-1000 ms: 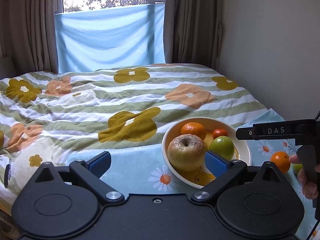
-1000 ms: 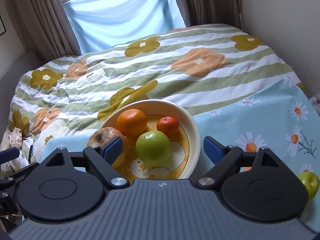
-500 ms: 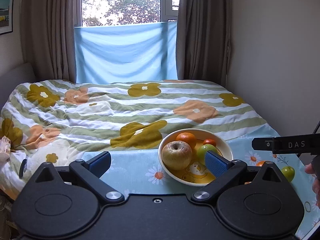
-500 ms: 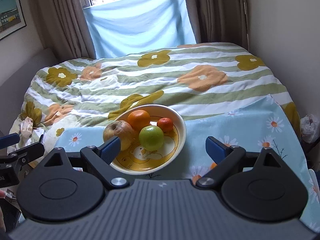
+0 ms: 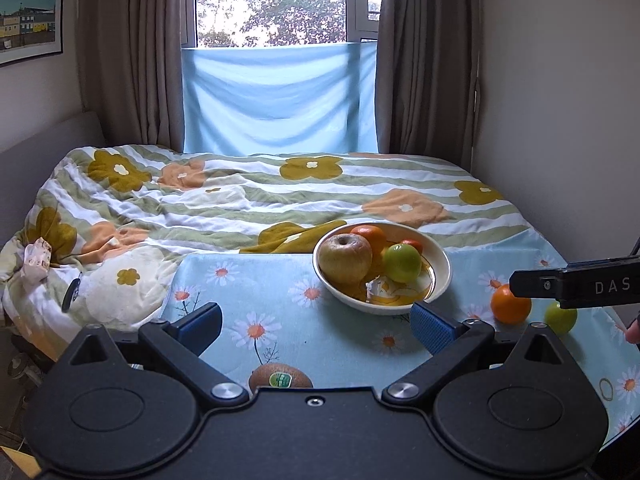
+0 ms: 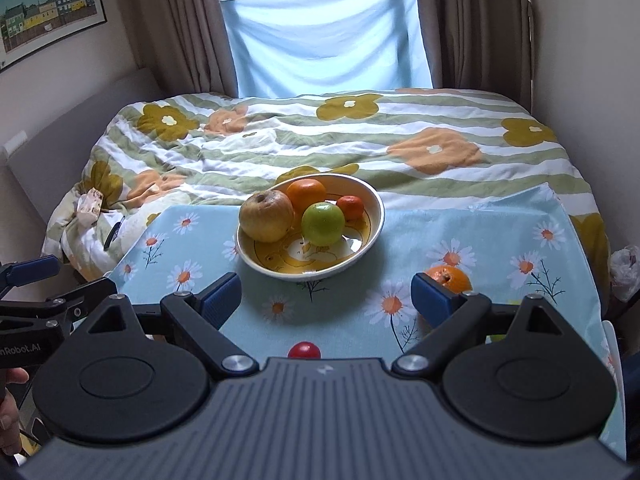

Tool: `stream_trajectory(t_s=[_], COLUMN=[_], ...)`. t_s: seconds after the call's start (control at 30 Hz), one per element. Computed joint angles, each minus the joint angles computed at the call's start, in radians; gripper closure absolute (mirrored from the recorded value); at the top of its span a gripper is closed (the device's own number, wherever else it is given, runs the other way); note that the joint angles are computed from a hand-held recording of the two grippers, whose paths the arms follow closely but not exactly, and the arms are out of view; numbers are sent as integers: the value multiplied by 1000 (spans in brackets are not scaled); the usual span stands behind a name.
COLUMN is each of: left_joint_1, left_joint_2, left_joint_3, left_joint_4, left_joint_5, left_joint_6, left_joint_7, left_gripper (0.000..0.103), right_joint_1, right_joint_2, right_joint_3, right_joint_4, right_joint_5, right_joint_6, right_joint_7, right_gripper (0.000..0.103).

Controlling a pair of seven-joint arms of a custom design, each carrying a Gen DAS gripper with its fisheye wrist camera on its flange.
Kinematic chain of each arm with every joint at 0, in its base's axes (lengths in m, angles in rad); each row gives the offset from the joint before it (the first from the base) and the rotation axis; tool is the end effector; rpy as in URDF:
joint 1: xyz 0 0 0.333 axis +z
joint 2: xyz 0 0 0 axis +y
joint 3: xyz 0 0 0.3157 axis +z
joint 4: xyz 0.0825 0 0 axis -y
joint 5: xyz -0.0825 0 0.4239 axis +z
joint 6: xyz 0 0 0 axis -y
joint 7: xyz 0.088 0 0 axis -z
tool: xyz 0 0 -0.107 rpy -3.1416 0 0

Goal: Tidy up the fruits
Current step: 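Withdraw both tools back toward the remaining fruits, then grasp the kiwi with the left tool while the right tool grasps a red tomato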

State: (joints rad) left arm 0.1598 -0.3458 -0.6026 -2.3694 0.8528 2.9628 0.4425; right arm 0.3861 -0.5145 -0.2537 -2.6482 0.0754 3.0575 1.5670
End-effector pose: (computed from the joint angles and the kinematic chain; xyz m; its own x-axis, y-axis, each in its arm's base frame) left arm 0.4488 -0.2880 0.4909 -0.1421 -0.9892 -0.0349 -0.5366 0.1066 -0.8371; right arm 0.4575 0.0500 0.4892 0.1223 -0.9755 -0.1829 -0.6316 0.0657 -0.7725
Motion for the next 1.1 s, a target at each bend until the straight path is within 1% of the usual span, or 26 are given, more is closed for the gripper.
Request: stream_trajectory(t_s=[0.1, 0.2, 0.27, 0.33, 0.47, 0.57, 0.67, 0.77, 0.83, 0.9, 0.97, 1.0, 1.1], left_joint_1=[-12, -23, -38, -52, -96, -120, -181, -205, -223, -259, -276, -287, -301], left_joint_2=[-6, 7, 22, 45, 106, 152, 198, 234, 256, 275, 294, 301, 322], left_joint_3=[11, 27, 48, 75, 146, 194, 267, 296, 314, 339, 353, 361, 373], left_joint_4=[-26, -44, -56, -62, -63, -56, -50, -37, -26, -16, -5, -1, 17], left_joint_5=[12, 15, 8, -1, -50, -90, -212, -280, -330, -427, -479, -516, -558], left_joint_6=[6, 7, 9, 17, 39, 66, 85, 95, 98, 90, 91, 91, 88], left_joint_7=[8, 42, 77, 116, 239, 324, 491, 596, 661, 763, 821, 861, 907], left_gripper=[1, 1, 1, 1, 1, 1, 1, 2, 2, 2, 3, 3, 7], right_joint_1=[-5, -2, 12, 16, 2, -53, -103, -171, -169, -188, -192, -206, -216], right_joint_2=[-6, 0, 11, 28, 76, 119, 163, 202, 222, 239, 252, 259, 275], right_joint_3=[8, 15, 8, 15, 52, 120, 179, 250, 248, 264, 267, 280, 284], right_joint_4=[-29, -54, -64, -70, -70, -65, -56, -38, -25, -12, -2, 4, 16], right_joint_5=[-12, -19, -17, -17, -29, -61, -96, -148, -169, -198, -218, -232, -259], right_joint_6=[11, 28, 33, 40, 57, 70, 89, 97, 94, 92, 90, 91, 90], right_joint_7=[-8, 0, 7, 22, 70, 131, 203, 288, 316, 346, 369, 388, 421], right_gripper=[0, 0, 0, 0, 0, 0, 0, 0, 0, 0, 0, 0, 1])
